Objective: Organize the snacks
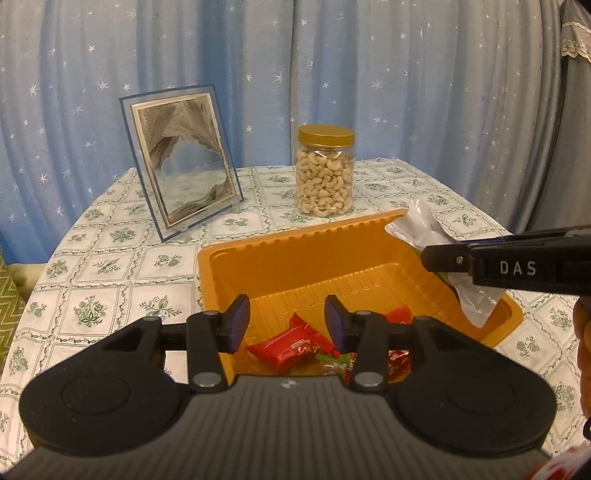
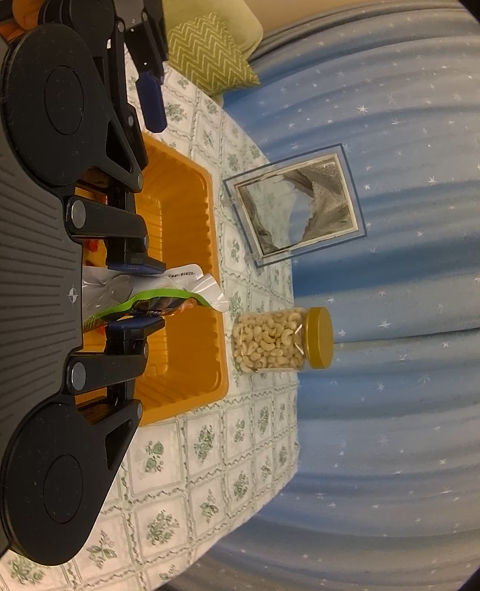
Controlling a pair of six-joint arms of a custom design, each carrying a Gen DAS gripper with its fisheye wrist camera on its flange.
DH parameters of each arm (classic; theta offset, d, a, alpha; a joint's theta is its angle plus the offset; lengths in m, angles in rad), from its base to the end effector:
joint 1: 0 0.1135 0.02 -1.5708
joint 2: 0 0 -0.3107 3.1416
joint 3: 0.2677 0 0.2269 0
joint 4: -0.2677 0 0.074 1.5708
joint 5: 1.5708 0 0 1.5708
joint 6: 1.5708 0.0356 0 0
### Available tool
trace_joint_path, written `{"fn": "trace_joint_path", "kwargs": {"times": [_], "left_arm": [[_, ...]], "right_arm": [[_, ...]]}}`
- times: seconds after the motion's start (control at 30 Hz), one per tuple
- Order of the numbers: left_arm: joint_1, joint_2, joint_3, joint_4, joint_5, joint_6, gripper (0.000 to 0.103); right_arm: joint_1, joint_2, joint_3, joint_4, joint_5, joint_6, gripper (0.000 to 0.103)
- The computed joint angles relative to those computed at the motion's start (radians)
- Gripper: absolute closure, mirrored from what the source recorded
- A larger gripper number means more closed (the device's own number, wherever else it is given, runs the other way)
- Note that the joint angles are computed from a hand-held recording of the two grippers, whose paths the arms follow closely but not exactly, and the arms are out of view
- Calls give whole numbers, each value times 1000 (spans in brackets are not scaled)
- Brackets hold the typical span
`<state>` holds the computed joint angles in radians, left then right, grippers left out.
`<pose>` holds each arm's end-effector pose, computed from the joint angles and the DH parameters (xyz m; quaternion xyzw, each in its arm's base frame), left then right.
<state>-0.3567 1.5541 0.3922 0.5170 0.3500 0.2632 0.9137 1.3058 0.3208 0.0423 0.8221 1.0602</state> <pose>0.2232 -0.0962 0.1827 0.3428 0.8154 -0.1762 0.4320 0.1229 0.1166 0.1847 0.1869 0.8605 0.0268 0.4732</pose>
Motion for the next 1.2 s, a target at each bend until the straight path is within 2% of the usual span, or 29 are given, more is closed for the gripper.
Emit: {"fn": "trace_joint_path", "kwargs": {"times": [0.27, 0.3, 0.33, 0.4, 0.6, 0.8, 0.9, 1.03, 1.2], "left_arm": [[11, -7, -3, -8, 9, 5, 63], [11, -8, -5, -8, 8, 7, 63], [12, -10, -8, -7, 8, 10, 63], [13, -14, -11, -7, 7, 12, 63], [20, -52, -38, -14, 17, 16, 63], [40, -150, -87, -58, 60, -4, 63], [39, -208, -128, -67, 65, -3, 63], [60, -310, -182, -118, 83, 11, 63], [137, -448, -232, -232, 141, 46, 62]], "right_arm": [[-18, 11, -32, 113, -11, -32, 78], [-19, 10, -30, 108, -7, -35, 71], [-12, 5, -33, 107, 4, -32, 59], [10, -2, -29, 76, 41, -2, 47], [98, -50, -11, -103, 123, 151, 47], [289, -7, 90, -463, 248, 449, 47], [402, 72, 160, -694, 274, 685, 47], [556, 188, 231, -958, 250, 1031, 47], [725, 317, 290, -1174, 158, 1356, 47]]}}
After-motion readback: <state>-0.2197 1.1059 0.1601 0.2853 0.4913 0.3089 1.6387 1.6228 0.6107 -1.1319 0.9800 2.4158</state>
